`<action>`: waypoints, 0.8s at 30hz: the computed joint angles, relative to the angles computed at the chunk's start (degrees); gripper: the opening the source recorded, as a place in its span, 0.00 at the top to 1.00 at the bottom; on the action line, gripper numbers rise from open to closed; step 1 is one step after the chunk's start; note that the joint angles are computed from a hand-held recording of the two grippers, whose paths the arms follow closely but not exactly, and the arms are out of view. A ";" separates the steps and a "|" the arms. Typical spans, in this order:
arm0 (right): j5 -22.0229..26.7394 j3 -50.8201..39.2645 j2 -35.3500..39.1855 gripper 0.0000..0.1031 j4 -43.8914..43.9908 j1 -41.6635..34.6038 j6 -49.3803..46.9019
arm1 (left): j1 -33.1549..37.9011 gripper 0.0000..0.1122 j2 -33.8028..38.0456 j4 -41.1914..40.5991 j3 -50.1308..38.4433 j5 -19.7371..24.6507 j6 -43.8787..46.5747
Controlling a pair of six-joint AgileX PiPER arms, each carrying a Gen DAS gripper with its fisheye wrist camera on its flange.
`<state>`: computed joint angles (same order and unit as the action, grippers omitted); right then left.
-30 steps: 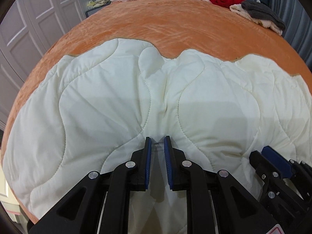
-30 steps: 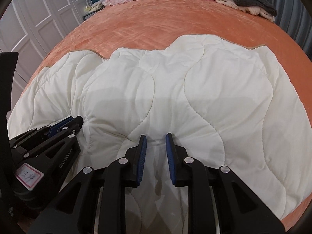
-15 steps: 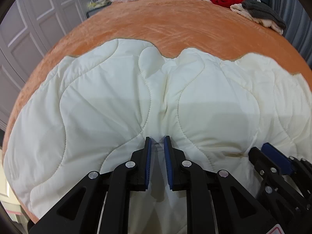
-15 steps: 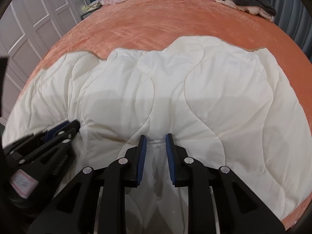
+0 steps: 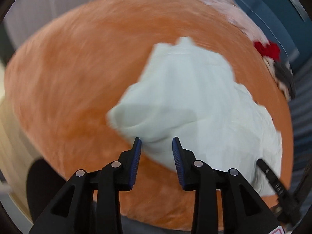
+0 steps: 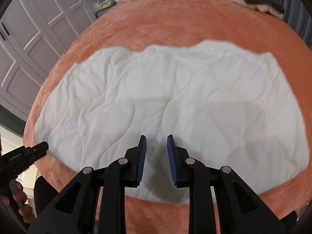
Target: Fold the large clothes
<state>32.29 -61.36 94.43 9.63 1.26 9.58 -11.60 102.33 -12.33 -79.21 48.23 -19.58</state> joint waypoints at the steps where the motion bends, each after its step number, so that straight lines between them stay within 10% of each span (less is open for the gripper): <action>1: 0.02 -0.36 1.27 0.79 0.29 0.16 0.30 | 1.64 0.71 0.39 -3.36 0.89 -0.30 1.98; 11: 2.32 -3.18 4.14 0.78 -9.93 3.80 10.29 | 6.14 0.46 9.06 -19.45 -1.19 -2.01 6.97; 19: 4.06 -4.12 4.22 0.78 -11.96 4.60 11.08 | 3.66 0.46 1.16 -7.90 2.71 -1.14 1.17; 24: 4.11 -4.31 3.22 0.57 -12.78 5.42 12.31 | 6.16 0.41 2.44 -16.38 4.57 -2.51 4.66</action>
<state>36.40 -65.67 97.66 -3.15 6.68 21.89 -5.44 104.77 -28.71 -74.64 45.72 -14.92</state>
